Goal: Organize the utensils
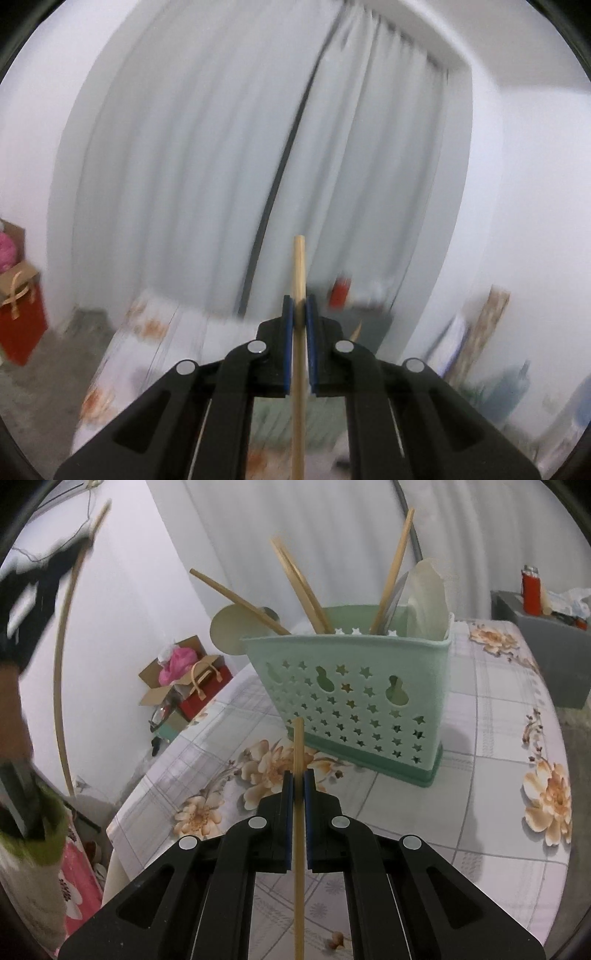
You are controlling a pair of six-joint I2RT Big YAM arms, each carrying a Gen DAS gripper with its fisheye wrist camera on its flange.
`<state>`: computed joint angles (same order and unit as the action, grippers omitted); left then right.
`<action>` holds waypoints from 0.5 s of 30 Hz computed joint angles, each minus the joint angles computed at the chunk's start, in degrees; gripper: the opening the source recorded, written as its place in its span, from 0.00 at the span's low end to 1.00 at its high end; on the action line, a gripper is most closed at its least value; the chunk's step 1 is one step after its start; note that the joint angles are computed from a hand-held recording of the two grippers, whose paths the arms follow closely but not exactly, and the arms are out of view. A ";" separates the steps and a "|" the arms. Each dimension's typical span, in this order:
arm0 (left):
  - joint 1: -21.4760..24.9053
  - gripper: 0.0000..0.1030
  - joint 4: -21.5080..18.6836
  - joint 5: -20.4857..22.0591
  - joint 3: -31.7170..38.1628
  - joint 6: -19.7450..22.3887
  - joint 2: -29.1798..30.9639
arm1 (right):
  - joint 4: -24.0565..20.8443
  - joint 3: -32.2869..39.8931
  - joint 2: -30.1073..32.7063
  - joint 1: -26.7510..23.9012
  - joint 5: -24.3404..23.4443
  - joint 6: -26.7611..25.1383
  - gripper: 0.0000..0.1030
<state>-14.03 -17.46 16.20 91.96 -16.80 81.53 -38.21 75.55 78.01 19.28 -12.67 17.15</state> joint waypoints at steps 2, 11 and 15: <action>-0.56 0.06 4.13 -0.79 3.46 -4.19 2.83 | 0.11 -0.11 -0.38 -0.14 0.24 0.24 0.04; -5.01 0.06 11.55 -12.84 13.88 -8.38 14.66 | -0.31 -0.42 -1.40 -1.37 0.38 0.97 0.04; -6.41 0.06 11.06 -17.08 17.24 -7.83 18.62 | -0.32 -0.64 -1.51 -1.75 0.20 1.25 0.04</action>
